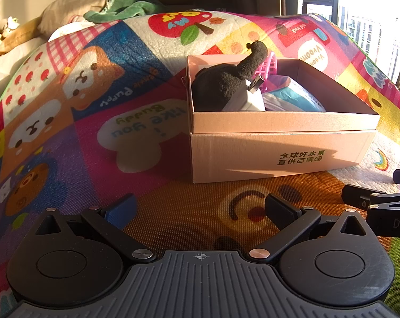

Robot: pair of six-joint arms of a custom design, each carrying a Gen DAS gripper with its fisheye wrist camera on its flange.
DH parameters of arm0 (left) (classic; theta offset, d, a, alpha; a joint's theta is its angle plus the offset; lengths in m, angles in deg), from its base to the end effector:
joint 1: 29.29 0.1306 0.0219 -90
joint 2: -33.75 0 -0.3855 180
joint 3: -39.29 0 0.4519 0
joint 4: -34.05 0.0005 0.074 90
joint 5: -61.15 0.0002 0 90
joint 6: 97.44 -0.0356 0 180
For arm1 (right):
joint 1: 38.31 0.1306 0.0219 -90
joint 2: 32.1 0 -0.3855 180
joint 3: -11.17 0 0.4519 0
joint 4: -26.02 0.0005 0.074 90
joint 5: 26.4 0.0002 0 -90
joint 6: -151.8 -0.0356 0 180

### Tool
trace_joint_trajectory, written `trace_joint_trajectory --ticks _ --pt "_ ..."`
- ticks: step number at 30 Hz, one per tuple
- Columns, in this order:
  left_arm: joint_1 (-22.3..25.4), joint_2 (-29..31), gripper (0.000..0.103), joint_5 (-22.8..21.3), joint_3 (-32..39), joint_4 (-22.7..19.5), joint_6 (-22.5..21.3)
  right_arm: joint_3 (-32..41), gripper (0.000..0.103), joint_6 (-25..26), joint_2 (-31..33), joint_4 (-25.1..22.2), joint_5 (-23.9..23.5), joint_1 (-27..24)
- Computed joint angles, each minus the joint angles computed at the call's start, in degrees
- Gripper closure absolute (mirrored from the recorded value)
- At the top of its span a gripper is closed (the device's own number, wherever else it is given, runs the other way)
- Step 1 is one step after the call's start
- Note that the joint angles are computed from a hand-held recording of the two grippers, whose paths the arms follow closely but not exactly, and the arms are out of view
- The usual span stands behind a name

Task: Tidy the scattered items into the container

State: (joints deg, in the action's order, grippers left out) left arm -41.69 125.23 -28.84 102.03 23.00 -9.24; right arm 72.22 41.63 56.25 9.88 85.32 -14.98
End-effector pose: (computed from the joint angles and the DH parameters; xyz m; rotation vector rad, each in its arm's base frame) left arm 0.5001 -0.1105 0.2284 0.2803 2.2498 -0.0983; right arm 0.4553 0.1815 0.2349 0.1240 2.2607 -0.0423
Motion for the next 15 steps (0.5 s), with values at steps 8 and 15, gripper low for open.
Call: trace_joint_trajectory --ticks 8,15 --pt "0.0 0.0 0.0 0.0 0.0 0.0 0.0 0.0 0.0 0.0 0.0 0.0 0.0 0.0" --pt "0.0 0.0 0.0 0.0 0.0 0.0 0.0 0.0 0.0 0.0 0.0 0.0 0.0 0.0"
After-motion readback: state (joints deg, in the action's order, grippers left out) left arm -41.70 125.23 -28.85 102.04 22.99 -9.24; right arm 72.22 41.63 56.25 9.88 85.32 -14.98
